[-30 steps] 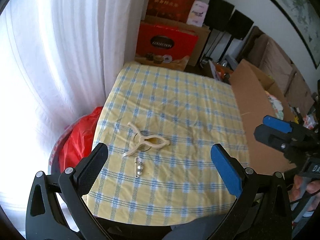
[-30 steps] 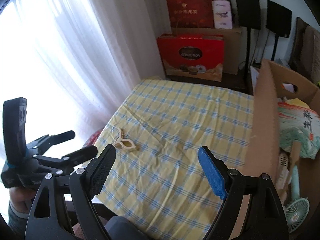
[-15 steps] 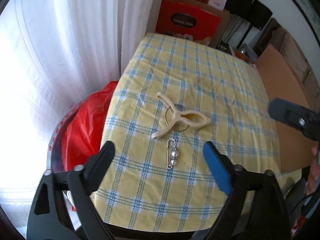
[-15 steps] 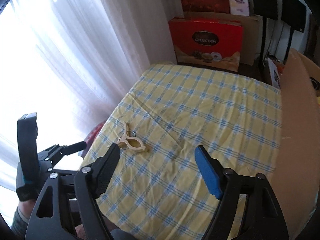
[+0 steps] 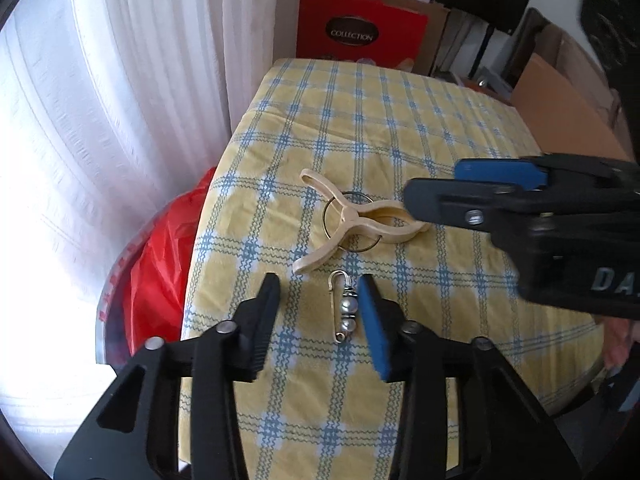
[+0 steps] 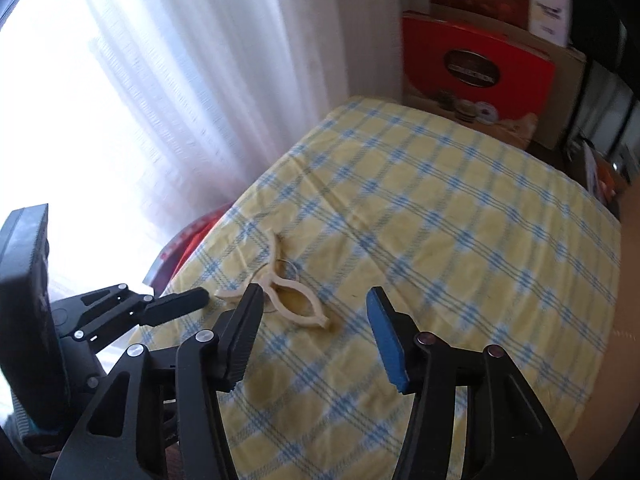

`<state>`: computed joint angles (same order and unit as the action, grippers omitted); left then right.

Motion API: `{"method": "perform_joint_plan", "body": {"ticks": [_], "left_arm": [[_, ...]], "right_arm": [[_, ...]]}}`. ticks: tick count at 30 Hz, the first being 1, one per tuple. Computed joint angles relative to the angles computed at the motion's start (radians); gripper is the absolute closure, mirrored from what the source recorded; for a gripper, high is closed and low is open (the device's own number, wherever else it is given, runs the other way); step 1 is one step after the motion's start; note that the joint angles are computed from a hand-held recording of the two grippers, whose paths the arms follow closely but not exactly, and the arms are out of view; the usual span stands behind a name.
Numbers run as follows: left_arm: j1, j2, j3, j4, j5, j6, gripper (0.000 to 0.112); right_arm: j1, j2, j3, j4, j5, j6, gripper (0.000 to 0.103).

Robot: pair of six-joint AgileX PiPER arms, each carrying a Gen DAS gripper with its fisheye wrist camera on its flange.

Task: Organize objects
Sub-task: 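Close the left gripper on the pearl safety pin while the right gripper approaches the cream clip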

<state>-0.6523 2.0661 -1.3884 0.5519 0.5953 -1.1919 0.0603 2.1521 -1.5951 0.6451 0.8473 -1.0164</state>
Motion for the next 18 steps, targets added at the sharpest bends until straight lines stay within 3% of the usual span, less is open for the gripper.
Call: {"method": "perform_joint_plan", "body": {"ticks": [3,8,13,15,18], "left_arm": [[0.007,-0.024,0.046,0.016,-0.051,-0.026,0.087],[0.039,-0.069,0.128,-0.034,-0.17,-0.015,0.086],[0.057,-0.103,0.192,-0.056,-0.258,0.004,0.06],[0.058,-0.106,0.199,-0.062,-0.276,0.017,0.059],[0.047,-0.09,0.171,-0.056,-0.242,0.03,0.06]], "right_arm": [[0.017,0.012,-0.001,-0.007,-0.001,-0.039,0.047],[0.035,0.036,-0.008,-0.043,-0.019,-0.047,0.047],[0.048,0.039,0.006,-0.066,-0.048,-0.066,0.056],[0.06,0.027,0.035,-0.061,-0.088,-0.1,0.057],[0.065,0.024,0.05,-0.048,-0.101,-0.124,0.064]]}}
